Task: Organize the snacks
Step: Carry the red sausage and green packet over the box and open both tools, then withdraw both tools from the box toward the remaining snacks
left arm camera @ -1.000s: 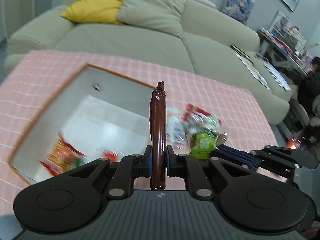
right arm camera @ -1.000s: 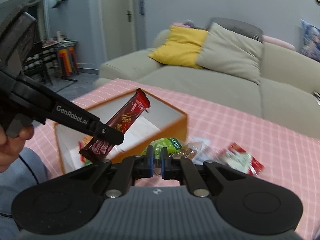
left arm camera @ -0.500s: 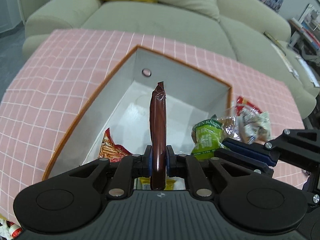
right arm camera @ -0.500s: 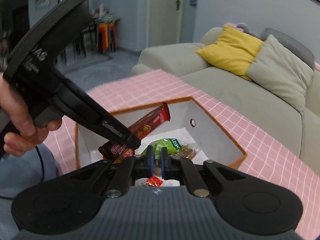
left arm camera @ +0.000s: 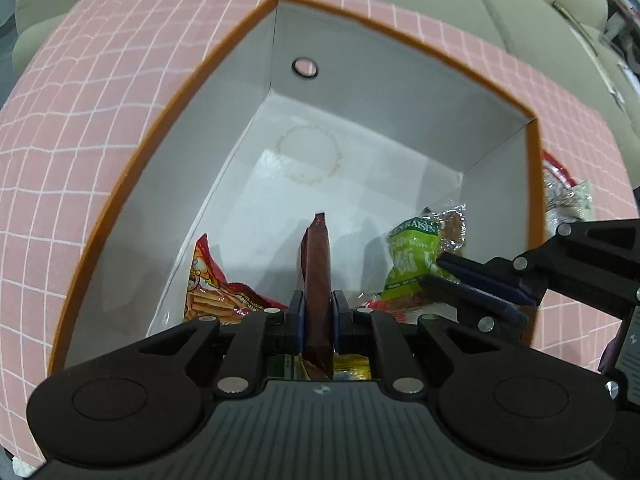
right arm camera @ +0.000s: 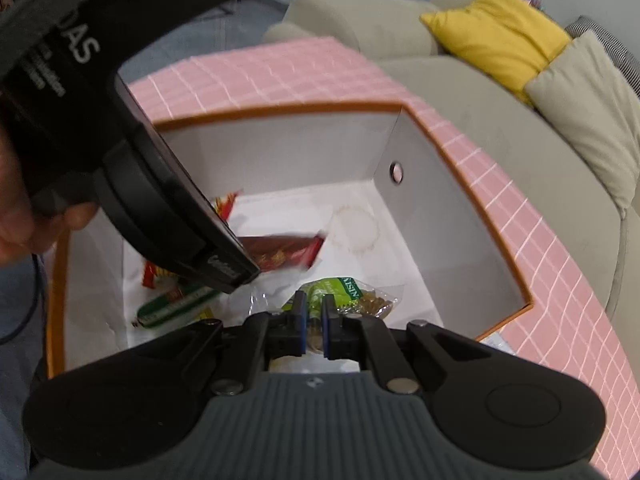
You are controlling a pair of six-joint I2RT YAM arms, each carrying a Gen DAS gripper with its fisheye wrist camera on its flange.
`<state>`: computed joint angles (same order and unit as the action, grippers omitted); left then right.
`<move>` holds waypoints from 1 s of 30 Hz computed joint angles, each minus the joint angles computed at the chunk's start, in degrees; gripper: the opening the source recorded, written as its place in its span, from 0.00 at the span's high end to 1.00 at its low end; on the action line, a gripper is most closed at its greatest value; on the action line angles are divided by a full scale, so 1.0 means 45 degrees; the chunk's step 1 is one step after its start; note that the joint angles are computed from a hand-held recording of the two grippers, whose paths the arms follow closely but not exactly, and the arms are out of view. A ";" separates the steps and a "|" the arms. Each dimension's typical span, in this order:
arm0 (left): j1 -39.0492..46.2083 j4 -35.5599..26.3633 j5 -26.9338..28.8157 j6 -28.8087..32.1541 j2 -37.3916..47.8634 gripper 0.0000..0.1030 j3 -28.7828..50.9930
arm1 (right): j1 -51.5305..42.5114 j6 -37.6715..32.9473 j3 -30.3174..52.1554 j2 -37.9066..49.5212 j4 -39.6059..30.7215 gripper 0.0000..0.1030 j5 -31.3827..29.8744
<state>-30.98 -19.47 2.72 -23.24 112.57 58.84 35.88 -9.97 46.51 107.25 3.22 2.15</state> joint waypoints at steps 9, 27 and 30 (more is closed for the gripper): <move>0.0310 -0.0144 0.0363 -0.0319 0.1158 0.87 0.0656 | -0.0185 -0.0079 0.0747 0.0788 -0.0240 0.99 -0.0092; 0.0173 -0.0070 -0.0020 -0.0725 -0.0871 0.45 -0.0536 | -0.0383 0.0528 0.0406 -0.0039 -0.0193 0.66 0.0121; -0.0018 -0.0250 -0.0332 -0.0841 -0.1488 0.42 -0.0750 | -0.0392 0.0699 0.0052 -0.0614 -0.0098 0.56 0.0204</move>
